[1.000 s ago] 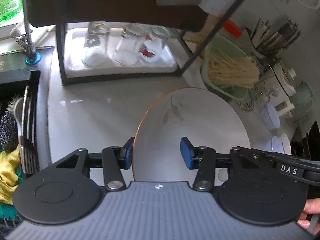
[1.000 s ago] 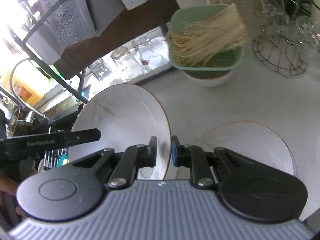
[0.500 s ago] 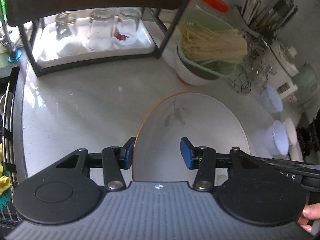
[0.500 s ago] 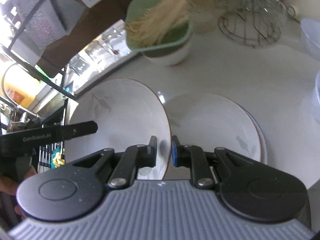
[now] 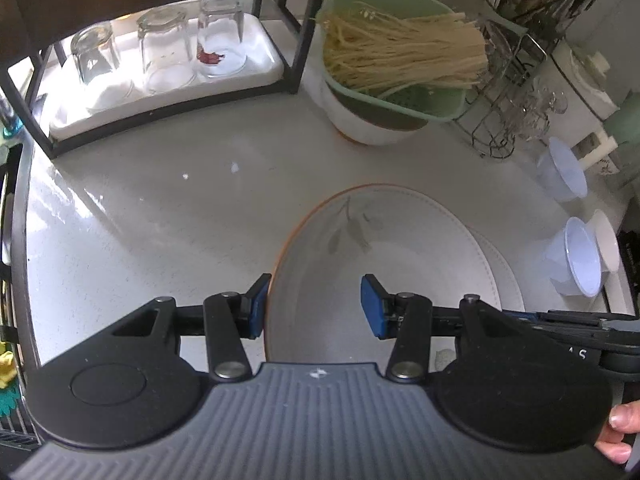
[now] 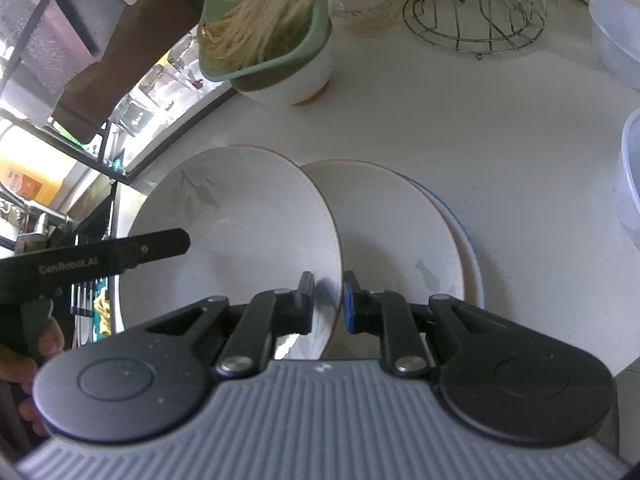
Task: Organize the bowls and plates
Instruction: 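Lower the held leaf plate onto the plate stack with the right gripper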
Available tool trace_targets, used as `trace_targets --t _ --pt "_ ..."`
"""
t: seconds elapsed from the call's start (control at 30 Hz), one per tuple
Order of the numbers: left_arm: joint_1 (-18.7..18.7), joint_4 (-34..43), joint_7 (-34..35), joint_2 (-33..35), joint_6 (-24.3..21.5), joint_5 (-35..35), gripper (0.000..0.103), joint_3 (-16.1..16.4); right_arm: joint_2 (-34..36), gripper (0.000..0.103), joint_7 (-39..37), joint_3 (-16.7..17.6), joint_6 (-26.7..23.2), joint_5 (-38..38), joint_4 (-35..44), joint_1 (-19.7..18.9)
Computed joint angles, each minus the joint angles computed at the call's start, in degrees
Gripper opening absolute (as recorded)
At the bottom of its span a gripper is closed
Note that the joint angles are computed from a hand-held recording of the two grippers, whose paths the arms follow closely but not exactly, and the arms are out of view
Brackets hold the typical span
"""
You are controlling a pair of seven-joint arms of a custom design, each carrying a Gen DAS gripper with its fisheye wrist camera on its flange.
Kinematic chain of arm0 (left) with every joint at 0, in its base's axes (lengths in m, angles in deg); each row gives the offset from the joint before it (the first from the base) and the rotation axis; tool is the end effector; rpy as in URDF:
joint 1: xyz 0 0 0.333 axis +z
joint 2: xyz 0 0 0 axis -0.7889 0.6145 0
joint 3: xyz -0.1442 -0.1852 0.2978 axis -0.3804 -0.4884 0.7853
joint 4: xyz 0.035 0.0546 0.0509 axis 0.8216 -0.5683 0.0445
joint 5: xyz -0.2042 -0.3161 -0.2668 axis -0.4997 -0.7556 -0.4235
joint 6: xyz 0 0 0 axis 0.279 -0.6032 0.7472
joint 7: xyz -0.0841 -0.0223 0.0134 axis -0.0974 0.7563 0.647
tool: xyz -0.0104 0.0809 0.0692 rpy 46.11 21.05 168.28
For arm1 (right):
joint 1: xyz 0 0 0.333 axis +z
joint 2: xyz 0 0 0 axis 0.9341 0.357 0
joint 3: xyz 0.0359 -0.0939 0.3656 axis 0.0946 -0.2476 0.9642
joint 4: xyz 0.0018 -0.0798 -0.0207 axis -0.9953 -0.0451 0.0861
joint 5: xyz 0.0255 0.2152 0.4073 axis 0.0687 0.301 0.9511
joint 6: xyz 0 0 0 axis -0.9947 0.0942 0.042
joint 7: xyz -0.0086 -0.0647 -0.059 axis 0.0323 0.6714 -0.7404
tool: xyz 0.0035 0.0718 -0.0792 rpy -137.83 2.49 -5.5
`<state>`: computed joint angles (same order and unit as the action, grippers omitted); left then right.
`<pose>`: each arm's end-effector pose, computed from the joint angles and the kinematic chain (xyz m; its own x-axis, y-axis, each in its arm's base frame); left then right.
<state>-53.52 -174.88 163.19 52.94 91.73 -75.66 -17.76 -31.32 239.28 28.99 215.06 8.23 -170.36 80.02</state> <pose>0.7165 -0.1875 0.5095 -0.6089 -0.7618 0.2209 -0.7651 0.4906 -0.4171 0.4975 0.1956 0.5005 -0.4931 -0.7541 -0.4338 -0.7013 0.6397 -0.3146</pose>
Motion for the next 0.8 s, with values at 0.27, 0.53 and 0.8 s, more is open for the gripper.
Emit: trace_targets --t 0.27,0.53,0.8 --pt "-2.2 -2.1 -1.0 -1.5 3.2 4.8 0.052 0.0 -1.1 0.018 -7.7 -2.8 1.3 7.1 -2.3 2.2" --pt "-4.0 -3.9 -0.5 -1.9 7.8 10.3 0.052 -0.2 -1.5 0.018 -14.2 -3.9 2.8 13.1 -3.8 3.1" --pt "-5.9 -5.6 -3.6 -2.2 10.3 16.8 0.053 0.0 -2.3 0.018 -17.9 -3.8 3.1 15.1 -4.7 2.7"
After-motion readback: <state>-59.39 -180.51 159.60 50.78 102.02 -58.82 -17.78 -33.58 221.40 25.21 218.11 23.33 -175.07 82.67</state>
